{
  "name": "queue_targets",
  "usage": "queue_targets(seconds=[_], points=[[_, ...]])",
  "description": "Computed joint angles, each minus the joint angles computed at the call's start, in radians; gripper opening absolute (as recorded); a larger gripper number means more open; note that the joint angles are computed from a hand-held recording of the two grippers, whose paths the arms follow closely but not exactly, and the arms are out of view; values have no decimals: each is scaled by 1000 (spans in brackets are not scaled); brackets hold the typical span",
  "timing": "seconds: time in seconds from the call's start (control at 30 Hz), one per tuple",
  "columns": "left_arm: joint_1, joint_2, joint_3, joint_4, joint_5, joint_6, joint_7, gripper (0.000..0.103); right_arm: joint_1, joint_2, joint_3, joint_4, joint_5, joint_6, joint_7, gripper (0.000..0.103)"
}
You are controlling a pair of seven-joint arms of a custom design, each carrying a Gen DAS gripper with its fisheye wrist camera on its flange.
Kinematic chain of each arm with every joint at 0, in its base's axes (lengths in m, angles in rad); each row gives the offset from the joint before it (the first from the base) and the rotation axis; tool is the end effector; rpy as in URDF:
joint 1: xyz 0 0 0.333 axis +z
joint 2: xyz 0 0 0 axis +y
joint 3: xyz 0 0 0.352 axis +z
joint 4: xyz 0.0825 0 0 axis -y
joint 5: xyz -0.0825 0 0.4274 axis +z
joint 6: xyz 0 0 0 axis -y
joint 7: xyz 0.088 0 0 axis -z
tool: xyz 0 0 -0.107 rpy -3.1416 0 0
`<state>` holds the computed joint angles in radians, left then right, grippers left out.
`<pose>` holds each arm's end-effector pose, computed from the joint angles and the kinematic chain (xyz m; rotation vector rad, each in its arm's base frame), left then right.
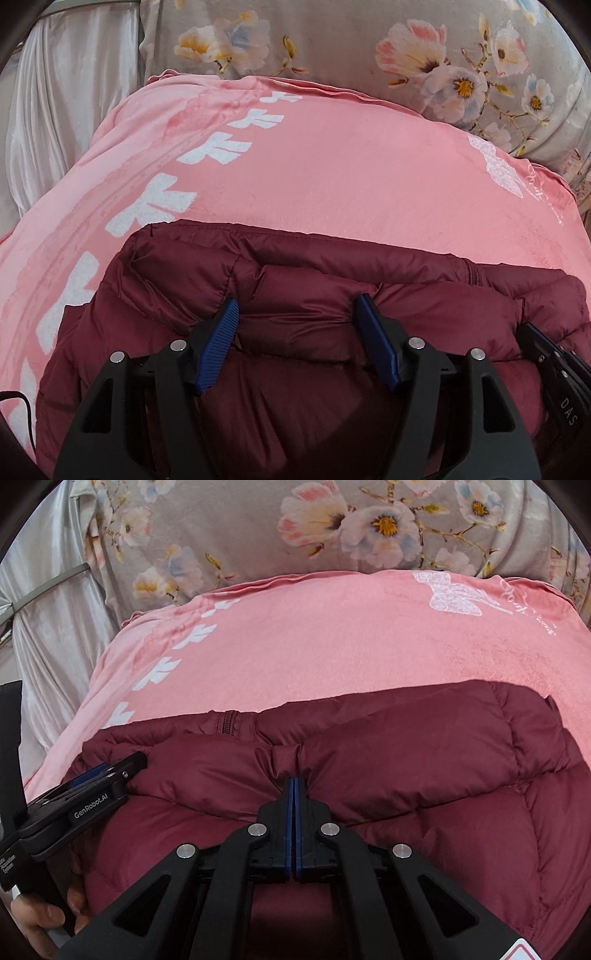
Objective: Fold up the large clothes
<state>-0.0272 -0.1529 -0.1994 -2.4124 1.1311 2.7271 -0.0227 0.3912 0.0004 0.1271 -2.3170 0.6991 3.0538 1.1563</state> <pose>0.5025 -0.1518 0.4104 -2.0320 1.3488 -0.6018 0.5262 0.2421 0.4216 -1.9042 1.4668 -0.2959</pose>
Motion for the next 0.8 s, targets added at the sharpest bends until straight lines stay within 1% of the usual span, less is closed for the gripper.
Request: queue_targets(seconds=[0.17,0.23,0.3,0.33,0.37,0.4,0.43,0.47,0.5,0.53,0.6,0.63,0.7,0.73,0.8], points=[[2,20,4,5,22,10,-25,65,-4,20,-6,0,-170,-2,130,0],[1,26,6,7,23,11,-28,65,-7,25,-7,3,-207,-12,155,0],[-2,30,10,9,16,11,-21,65,-12,28,-5,13,-209,-36,154,0],[-2,31,12,9,9,13,-15,65,-18,26,-5,16,-254,-49,197,0],[-3,29,15,8,-3,17,-4,65,-14,12,-10,13,-249,-59,208,3],[-4,24,18,5,-17,25,11,65,-13,-2,-3,10,-175,-57,154,8],[-3,5,27,-11,-44,47,35,64,14,-33,-7,5,-30,-55,38,8],[3,-30,34,-37,-64,71,43,64,21,-53,3,4,45,-50,-31,8],[17,-74,32,-66,-62,84,22,64,37,-70,4,1,66,-42,-61,8],[32,-108,22,-84,-58,80,5,64,50,-80,6,2,68,-37,-75,8],[59,-173,7,-117,-65,46,5,63,70,-83,14,15,36,-44,-72,8],[68,-199,6,-132,-84,25,25,63,77,-75,19,25,14,-45,-61,8],[83,-207,7,-143,-120,17,60,63,79,-42,32,48,-69,-53,4,6],[91,-201,12,-149,-140,20,78,63,74,-20,38,59,-139,-63,71,6],[108,-184,10,-155,-161,28,96,63,72,4,35,75,-197,-86,130,4]])
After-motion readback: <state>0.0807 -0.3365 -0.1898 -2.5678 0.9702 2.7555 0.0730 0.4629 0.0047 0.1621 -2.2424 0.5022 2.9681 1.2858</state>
